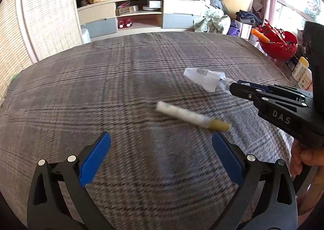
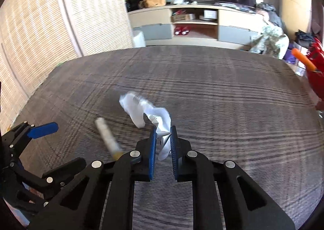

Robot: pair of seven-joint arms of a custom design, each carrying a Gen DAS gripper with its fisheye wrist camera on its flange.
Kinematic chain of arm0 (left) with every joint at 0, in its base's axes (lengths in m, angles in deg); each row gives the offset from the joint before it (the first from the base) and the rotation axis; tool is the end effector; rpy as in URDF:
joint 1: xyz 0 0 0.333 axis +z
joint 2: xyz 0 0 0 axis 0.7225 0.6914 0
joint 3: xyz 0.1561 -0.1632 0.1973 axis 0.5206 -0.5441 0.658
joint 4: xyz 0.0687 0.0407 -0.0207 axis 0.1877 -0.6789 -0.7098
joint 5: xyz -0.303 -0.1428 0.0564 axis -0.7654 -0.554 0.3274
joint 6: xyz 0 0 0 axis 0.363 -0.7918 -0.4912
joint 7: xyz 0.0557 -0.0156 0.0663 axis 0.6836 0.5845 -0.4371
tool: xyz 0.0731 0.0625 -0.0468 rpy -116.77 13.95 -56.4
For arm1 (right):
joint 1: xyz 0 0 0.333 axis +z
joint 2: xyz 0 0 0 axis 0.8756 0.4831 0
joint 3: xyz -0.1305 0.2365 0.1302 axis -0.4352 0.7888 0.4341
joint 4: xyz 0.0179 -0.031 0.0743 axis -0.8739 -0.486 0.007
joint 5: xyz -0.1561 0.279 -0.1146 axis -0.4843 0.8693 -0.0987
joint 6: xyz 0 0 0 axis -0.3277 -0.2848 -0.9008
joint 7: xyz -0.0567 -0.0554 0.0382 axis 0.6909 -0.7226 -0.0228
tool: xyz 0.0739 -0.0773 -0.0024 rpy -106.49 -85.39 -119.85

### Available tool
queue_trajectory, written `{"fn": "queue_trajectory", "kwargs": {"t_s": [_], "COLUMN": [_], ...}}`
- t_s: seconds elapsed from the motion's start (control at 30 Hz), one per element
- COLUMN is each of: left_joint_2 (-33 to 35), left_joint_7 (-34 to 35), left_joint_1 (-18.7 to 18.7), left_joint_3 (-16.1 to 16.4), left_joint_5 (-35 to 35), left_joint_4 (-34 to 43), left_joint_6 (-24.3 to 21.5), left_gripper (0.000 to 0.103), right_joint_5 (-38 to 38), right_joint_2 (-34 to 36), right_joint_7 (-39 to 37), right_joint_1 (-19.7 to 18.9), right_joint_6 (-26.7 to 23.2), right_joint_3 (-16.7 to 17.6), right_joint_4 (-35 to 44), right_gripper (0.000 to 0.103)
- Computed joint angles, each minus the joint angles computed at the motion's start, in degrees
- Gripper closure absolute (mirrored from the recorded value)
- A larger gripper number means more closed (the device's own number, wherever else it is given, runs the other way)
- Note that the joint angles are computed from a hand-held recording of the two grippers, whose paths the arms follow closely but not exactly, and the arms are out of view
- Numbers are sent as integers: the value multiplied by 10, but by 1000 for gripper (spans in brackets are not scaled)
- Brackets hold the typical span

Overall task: Collect trash
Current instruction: 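Grasp the white paper wrapper with the right gripper while the left grasps the white-yellow tube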

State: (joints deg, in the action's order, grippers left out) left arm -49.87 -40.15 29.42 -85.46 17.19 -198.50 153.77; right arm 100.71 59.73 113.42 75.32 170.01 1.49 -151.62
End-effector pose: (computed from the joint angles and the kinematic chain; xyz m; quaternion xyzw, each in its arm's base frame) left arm 0.4560 -0.2922 0.5263 -0.6770 0.6499 -0.2570 0.2307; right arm 0.5082 0.1284 0.5350 -0.7843 0.4915 -0.1330 0.3545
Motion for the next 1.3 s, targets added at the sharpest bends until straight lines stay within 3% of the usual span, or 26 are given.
{"fn": "queue_trajectory", "kwargs": {"t_s": [0.17, 0.43, 0.53, 0.7, 0.9, 1.0, 1.3], "left_joint_2": [49, 124, 130, 107, 73, 50, -39], "left_joint_7": [2, 14, 25, 35, 35, 35, 20], "left_joint_1": [-11, -41, -47, -52, -54, -56, -63], "left_joint_3": [0, 15, 18, 16, 6, -3, -33], "left_joint_5": [1, 10, 2, 8, 9, 7, -19], "left_joint_4": [56, 147, 151, 125, 85, 58, -47], "left_joint_6": [-7, -61, -71, -64, -63, -59, -25], "left_gripper": [8, 9, 20, 55, 85, 92, 92], "right_joint_5": [6, 48, 60, 71, 74, 73, 83], "right_joint_2": [-7, -20, -25, -35, -78, -109, -222], "right_joint_7": [-16, -64, -78, -88, -99, -102, -102], "right_joint_1": [-11, -20, -22, -25, -27, -25, -15], "right_joint_6": [4, -10, -13, -23, -33, -37, -64], "right_joint_3": [-12, -24, -27, -31, -36, -41, -60], "right_joint_4": [-7, -15, -19, -29, -70, -96, -185], "right_gripper": [88, 88, 88, 88, 88, 88, 88]}}
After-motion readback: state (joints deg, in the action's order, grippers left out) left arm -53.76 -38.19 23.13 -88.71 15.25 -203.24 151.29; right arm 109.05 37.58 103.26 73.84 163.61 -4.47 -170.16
